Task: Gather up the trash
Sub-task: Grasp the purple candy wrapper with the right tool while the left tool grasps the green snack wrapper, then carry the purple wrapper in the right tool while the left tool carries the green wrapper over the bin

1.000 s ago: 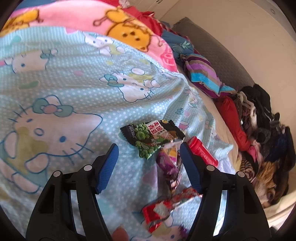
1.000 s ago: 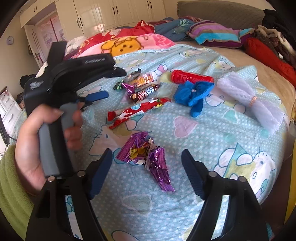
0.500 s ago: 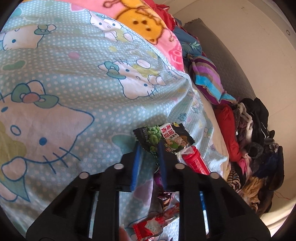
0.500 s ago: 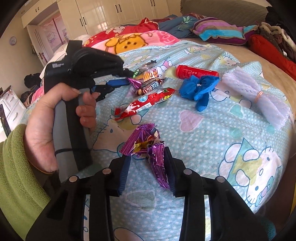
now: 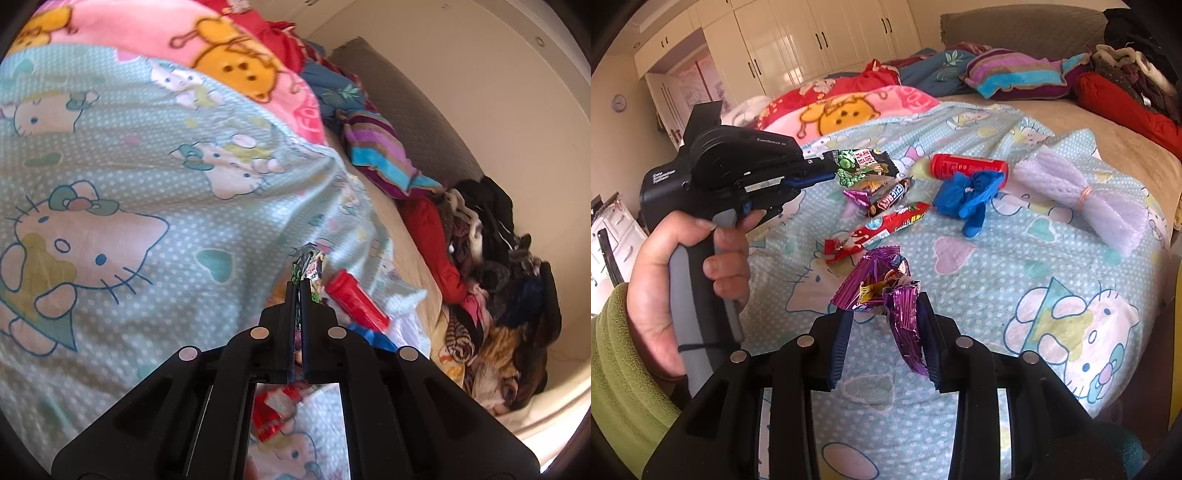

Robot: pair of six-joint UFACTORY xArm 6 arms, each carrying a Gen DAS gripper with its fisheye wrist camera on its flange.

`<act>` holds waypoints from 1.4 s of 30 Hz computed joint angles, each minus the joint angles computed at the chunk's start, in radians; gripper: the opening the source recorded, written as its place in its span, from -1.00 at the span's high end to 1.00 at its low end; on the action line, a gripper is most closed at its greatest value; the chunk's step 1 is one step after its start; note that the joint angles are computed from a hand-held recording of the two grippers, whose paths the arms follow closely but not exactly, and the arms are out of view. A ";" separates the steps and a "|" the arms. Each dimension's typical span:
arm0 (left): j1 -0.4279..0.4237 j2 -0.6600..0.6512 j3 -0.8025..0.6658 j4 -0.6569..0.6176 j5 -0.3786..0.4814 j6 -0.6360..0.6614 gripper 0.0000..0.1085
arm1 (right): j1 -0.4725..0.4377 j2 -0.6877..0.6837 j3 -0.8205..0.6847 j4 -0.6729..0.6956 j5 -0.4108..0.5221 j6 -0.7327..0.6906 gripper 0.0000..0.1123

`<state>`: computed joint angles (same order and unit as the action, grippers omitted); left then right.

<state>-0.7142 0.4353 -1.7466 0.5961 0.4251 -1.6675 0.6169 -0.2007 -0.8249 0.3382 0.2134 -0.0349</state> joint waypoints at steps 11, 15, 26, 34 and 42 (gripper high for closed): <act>-0.055 0.015 -0.087 0.001 0.040 0.115 1.00 | -0.015 -0.061 0.045 0.108 -0.019 -0.043 0.41; -0.075 0.035 -0.138 -0.006 0.064 0.170 1.00 | -0.015 -0.084 0.064 0.112 -0.031 -0.044 0.41; -0.124 0.084 -0.256 -0.018 0.124 0.272 1.00 | -0.012 -0.156 0.114 0.140 -0.078 -0.069 0.41; -0.156 0.143 -0.375 -0.035 0.170 0.351 1.00 | -0.048 -0.217 0.147 0.082 -0.081 -0.022 0.41; -0.186 0.219 -0.508 -0.073 0.215 0.427 1.00 | -0.104 -0.274 0.174 0.075 -0.089 -0.003 0.41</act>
<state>-0.9005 0.6547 -2.2545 0.5229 0.6403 -1.2405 0.5134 -0.4743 -0.6506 0.4136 0.1244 -0.0382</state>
